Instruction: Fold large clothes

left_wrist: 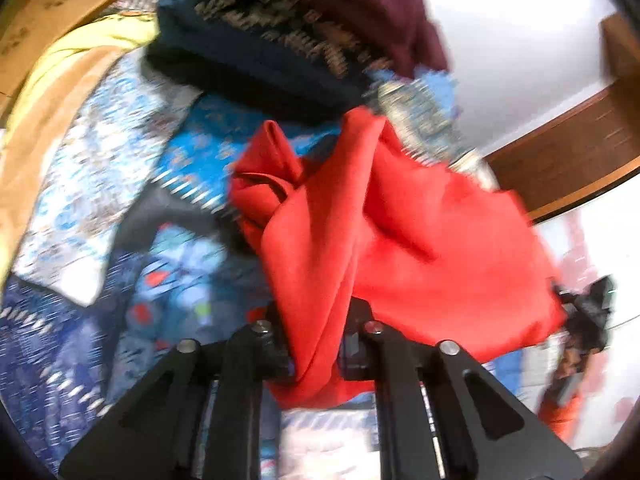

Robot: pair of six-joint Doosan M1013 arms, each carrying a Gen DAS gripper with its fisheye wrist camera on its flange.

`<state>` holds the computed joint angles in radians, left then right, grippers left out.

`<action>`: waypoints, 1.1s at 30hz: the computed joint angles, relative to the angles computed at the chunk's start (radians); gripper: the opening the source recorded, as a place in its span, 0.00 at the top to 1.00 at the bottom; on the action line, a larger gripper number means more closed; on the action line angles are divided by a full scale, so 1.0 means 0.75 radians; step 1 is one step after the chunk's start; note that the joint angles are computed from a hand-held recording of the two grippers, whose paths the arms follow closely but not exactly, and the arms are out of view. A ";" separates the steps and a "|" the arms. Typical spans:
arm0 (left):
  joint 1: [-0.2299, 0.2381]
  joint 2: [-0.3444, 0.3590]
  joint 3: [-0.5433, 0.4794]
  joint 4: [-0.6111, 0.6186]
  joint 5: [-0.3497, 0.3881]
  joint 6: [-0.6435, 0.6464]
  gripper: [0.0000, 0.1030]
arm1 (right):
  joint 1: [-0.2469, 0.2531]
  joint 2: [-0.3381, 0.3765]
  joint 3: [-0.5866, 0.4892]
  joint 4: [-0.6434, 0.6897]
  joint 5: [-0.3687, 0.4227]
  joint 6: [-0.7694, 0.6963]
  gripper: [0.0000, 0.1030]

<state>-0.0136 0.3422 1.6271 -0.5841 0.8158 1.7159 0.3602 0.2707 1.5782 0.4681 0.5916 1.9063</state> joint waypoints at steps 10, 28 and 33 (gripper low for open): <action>-0.074 -0.045 0.053 0.513 -0.085 -0.290 0.77 | 0.067 -0.008 -0.069 -0.643 0.166 0.435 0.74; -0.204 0.103 -0.140 0.228 0.063 0.111 0.71 | 0.150 0.151 -0.261 -0.528 0.236 0.007 0.54; -0.191 0.168 -0.216 0.241 0.044 0.089 0.64 | 0.155 0.160 -0.253 -0.551 0.223 -0.020 0.47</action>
<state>-0.1565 0.4685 1.4648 -0.4030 0.8491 1.7825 0.4767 0.3907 1.3887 0.0551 0.7588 1.8909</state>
